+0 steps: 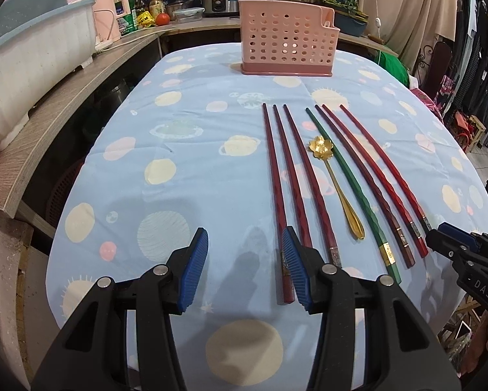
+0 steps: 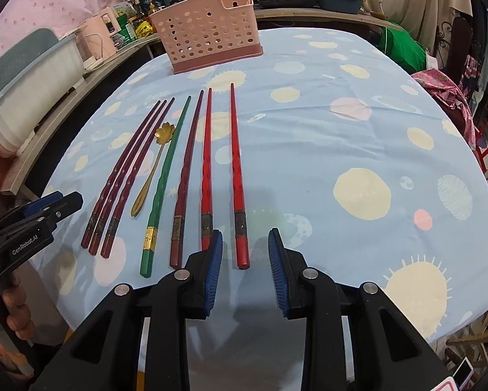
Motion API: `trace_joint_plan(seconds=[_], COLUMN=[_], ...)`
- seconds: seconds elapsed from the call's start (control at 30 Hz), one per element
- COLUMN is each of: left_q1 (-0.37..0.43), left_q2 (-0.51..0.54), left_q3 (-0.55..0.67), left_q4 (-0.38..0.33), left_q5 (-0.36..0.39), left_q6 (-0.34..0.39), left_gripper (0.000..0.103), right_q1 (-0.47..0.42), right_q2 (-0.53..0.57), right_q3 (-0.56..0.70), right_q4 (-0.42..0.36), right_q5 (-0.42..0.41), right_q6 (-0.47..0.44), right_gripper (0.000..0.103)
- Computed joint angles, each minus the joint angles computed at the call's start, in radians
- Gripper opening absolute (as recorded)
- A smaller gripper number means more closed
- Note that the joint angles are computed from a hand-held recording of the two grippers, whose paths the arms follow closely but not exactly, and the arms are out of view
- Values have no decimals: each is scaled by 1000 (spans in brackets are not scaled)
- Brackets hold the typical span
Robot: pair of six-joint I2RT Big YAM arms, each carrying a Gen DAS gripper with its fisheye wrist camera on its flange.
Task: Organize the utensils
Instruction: 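Move both open grippers back over the remaining chopsticks, then close the left gripper on a dark red chopstick while the right grasps a red chopstick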
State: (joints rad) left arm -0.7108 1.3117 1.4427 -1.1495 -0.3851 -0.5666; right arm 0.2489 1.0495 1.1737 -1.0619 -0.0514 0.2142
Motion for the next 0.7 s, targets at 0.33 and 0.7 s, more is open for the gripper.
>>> trace_joint_plan(seconds=[0.33,0.7], left_q1=[-5,-7], left_q2=[3,8], left_q3=[-11,-27], left_q4=[-3,-5], left_q5=[31,46], left_q6=[-10,-16], left_gripper=[46,46], right_q1=[-1,13], right_q2=[-5,-10], right_q3=[-6,-13], right_q4=[3,15], right_q5=[2,30], right_q6=[0,-11], right_gripper=[29,29])
